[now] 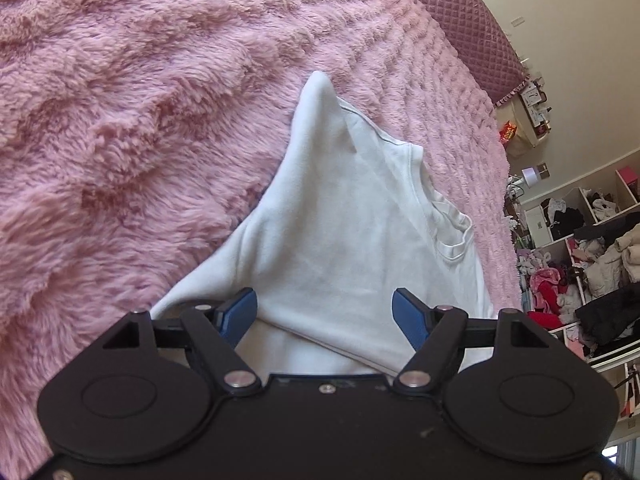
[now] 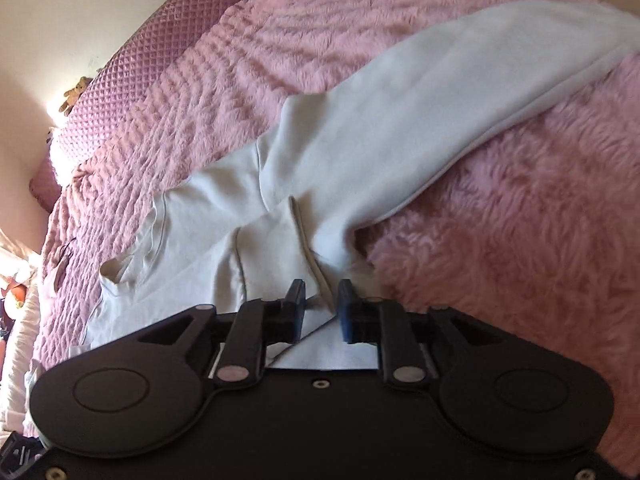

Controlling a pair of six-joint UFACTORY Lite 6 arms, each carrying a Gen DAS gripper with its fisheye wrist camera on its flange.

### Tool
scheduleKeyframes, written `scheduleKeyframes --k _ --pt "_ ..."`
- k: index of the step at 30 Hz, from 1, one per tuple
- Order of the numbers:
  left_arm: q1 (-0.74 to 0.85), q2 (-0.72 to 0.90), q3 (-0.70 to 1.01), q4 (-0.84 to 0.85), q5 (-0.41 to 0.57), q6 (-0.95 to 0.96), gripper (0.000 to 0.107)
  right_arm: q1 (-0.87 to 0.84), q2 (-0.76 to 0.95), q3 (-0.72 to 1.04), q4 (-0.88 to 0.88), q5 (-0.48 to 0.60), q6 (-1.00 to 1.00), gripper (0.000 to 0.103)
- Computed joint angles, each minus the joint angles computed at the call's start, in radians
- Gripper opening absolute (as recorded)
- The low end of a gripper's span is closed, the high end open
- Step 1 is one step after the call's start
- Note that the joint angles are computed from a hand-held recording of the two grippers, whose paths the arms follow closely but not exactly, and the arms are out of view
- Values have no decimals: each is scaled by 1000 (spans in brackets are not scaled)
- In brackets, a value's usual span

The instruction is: Fold small clothes

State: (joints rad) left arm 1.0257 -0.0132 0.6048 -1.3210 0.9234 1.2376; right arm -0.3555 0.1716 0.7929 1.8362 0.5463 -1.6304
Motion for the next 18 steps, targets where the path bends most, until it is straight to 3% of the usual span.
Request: scheduleKeyframes --k 3,5,7,11,12,14,18 --pt "-17 -62 -7 -41 24 17 82 -3 -86 -52 117 65 -158 31" --pt "-63 -85 -11 -77 -13 34 84 6 -49 -8 68 140 -137 41" --pt "-116 -84 -10 -86 -68 15 84 36 31 73 -14 181 -70 43" --pt "-190 -55 -20 -96 -190 26 84 121 140 161 -94 86 1 42" --pt "-193 -36 -19 -96 -203 44 84 127 149 155 -71 49 -25 34" --pt "-163 -26 -27 -88 -178 38 83 76 151 137 -81 77 -28 33" --pt "-65 -122 -60 36 -29 -25 85 -161 117 144 -266 269 48 42"
